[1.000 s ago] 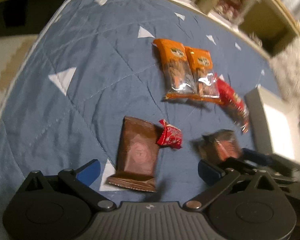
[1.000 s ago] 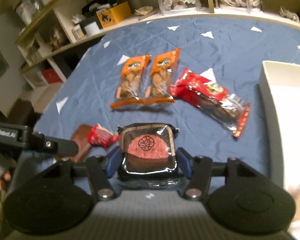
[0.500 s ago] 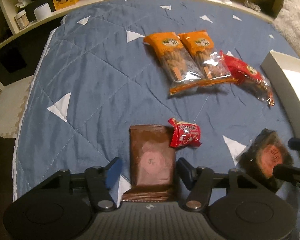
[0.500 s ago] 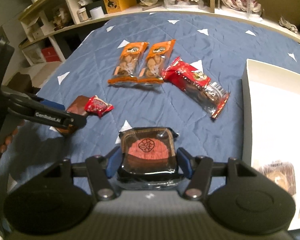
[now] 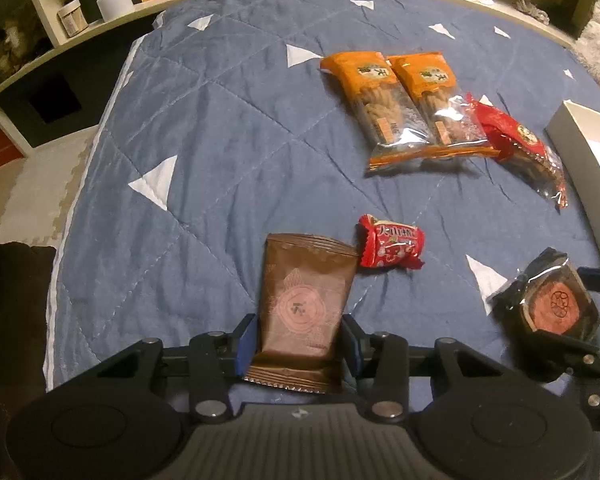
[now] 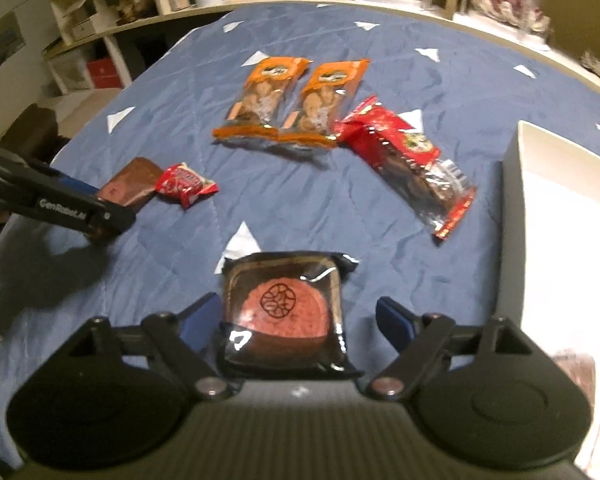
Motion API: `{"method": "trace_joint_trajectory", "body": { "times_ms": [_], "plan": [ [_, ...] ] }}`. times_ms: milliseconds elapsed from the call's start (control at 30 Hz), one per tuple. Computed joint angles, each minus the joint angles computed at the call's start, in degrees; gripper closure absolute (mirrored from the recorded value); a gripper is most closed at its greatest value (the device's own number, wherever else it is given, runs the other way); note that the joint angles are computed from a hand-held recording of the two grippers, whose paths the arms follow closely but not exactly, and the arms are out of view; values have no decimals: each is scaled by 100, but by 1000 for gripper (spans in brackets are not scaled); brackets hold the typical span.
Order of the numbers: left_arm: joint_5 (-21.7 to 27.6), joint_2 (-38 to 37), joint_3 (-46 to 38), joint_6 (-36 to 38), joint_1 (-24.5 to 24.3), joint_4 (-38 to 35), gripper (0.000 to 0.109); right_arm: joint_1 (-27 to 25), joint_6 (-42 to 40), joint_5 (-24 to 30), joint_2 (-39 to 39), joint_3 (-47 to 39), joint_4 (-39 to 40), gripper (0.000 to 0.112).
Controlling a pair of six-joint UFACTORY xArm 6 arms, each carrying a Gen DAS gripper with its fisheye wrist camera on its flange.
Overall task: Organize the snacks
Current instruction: 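Grasp the dark round cake packet with the right tool while the left grasps the brown pouch, then carry both packets into the white tray and open both tools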
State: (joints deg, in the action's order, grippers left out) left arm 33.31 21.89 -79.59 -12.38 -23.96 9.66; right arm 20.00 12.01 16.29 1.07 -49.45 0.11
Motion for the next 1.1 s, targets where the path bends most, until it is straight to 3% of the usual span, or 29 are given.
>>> {"method": "trace_joint_trajectory", "body": {
  "times_ms": [167, 300, 467, 667, 867, 1100],
  "plan": [
    [139, 98, -155, 34, -54, -79, 63, 81, -849, 78, 36, -58, 810, 41],
    [213, 289, -382, -232, -67, -5, 62, 119, -584, 193, 26, -82, 497, 42],
    [225, 420, -546, -559, -46, -9, 63, 87, -597, 144, 50, -85, 898, 44],
    [277, 71, -201, -1000, -47, 157, 66, 95, -281, -99, -9, 68, 715, 46],
    [-73, -485, 388, -1594, 15, 274, 66, 32, 225, -319, -253, 317, 249, 47],
    [-810, -1065, 909, -2057, -76, 318, 66, -59, 66, -480, -673, 502, 497, 47]
  ]
}}
